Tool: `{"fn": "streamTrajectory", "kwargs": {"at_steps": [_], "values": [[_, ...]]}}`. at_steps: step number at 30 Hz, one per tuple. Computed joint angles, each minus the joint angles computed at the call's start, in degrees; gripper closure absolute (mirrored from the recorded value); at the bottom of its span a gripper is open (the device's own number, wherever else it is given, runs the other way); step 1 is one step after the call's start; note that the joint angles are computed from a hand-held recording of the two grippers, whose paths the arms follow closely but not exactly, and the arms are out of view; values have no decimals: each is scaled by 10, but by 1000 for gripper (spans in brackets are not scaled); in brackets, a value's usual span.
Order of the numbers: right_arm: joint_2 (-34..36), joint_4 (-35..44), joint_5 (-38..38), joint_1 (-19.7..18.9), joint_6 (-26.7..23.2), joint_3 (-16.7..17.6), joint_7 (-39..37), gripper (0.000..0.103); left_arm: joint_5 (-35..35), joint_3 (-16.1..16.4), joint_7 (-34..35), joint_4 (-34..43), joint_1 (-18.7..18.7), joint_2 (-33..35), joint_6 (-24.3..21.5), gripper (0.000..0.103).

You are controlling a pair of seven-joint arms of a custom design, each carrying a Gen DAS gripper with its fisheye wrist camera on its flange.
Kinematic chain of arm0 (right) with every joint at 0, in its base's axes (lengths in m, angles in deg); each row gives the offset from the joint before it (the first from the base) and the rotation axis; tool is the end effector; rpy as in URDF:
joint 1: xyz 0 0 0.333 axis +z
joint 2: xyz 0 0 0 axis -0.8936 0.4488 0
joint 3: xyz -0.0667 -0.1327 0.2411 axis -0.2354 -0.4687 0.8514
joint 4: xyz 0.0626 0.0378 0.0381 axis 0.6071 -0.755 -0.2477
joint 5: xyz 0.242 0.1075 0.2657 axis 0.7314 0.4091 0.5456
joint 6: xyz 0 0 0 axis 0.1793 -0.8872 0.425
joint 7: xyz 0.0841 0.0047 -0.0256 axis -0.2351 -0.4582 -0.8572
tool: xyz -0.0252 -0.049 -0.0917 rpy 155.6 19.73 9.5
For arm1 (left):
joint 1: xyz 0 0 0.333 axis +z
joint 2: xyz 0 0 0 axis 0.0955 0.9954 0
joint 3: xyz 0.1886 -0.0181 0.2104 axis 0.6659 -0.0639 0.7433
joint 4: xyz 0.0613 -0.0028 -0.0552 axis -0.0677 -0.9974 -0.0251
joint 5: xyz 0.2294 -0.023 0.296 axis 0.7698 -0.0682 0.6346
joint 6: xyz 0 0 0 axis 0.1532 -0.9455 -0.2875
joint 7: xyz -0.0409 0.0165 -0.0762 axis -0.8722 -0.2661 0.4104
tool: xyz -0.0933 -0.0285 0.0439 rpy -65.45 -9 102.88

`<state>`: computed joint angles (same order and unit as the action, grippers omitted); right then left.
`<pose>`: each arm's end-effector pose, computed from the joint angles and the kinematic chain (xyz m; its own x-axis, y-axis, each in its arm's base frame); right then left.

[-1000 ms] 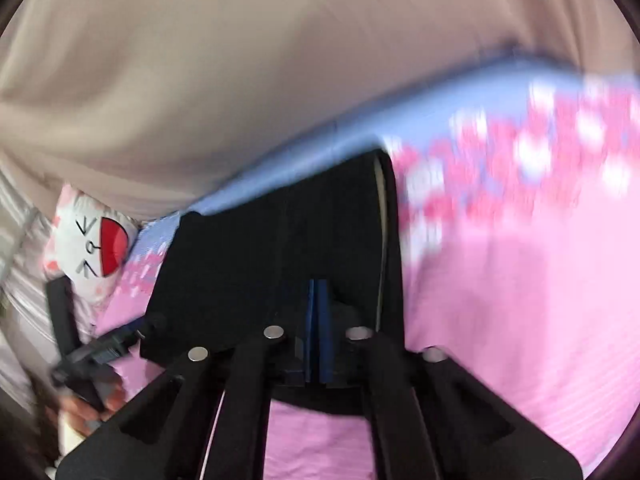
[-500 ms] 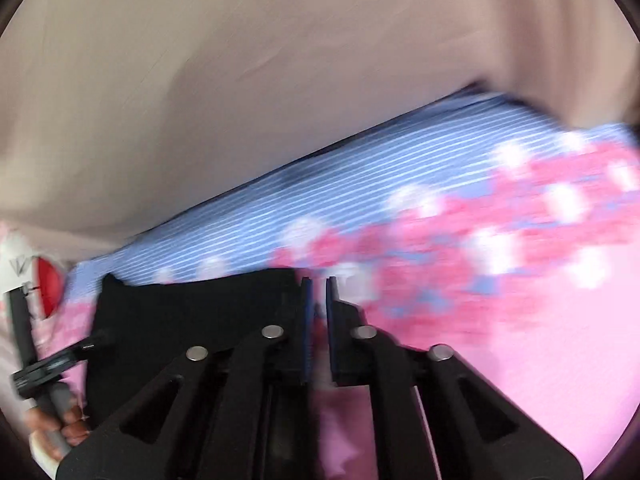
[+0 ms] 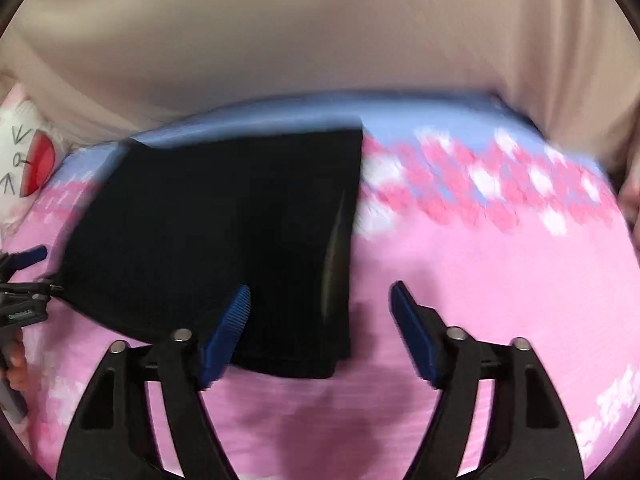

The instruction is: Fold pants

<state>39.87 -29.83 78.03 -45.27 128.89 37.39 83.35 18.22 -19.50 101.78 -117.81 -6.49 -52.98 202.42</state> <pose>0.5544 0.2515 0.4465 0.3376 -0.8876 -0.3134 -0.7801 -0.0774 -0.6209 0.4500 -0.2501 0.4718 0.3036 -0.9517 -0.0458 -0.7537 -0.2104 -0.6226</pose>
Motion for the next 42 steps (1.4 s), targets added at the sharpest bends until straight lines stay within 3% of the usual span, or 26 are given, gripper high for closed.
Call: {"fn": "streamTrajectory", "kwargs": {"at_steps": [1,3,4,5,7,9,14,16,22,26,34,40,42], "values": [[-12,-6,21,-10,-4,4,-3,28,-12,4,-7,-11,0,-11,11,5],[-48,-49,-46,10,42,-12,45,25,-18,-2,-15,-18,-2,-31,5,6],[-74,-79,-127,21,68,-22,105,11,-9,-10,-22,-20,-2,-41,0,6],[-91,-100,-167,23,88,-23,137,5,-2,-19,-28,-17,-3,-46,-7,6],[-120,-135,-216,23,119,-19,177,5,6,-34,-38,-18,-9,-58,-23,6],[-146,-153,-247,24,107,-14,206,5,5,-43,-35,-18,-19,-63,-28,6],[-170,-167,-178,71,73,-31,162,5,33,-72,-52,8,-39,-48,-83,6],[-186,-186,-199,65,79,-16,190,5,47,-80,-61,18,-50,-44,-111,6],[-223,-228,-216,75,87,-12,227,5,49,-81,-83,17,-76,-58,-131,5],[-237,-247,-145,130,94,-53,197,5,47,-88,-92,19,-87,-58,-149,5],[-286,-295,-173,107,115,-19,246,5,16,-92,-119,-12,-108,-92,-145,5],[-338,-335,-244,62,116,37,328,5,0,-110,-138,-34,-115,-125,-146,5],[-356,-347,-277,32,117,69,365,5,-2,-117,-138,-34,-117,-129,-155,5]]}}
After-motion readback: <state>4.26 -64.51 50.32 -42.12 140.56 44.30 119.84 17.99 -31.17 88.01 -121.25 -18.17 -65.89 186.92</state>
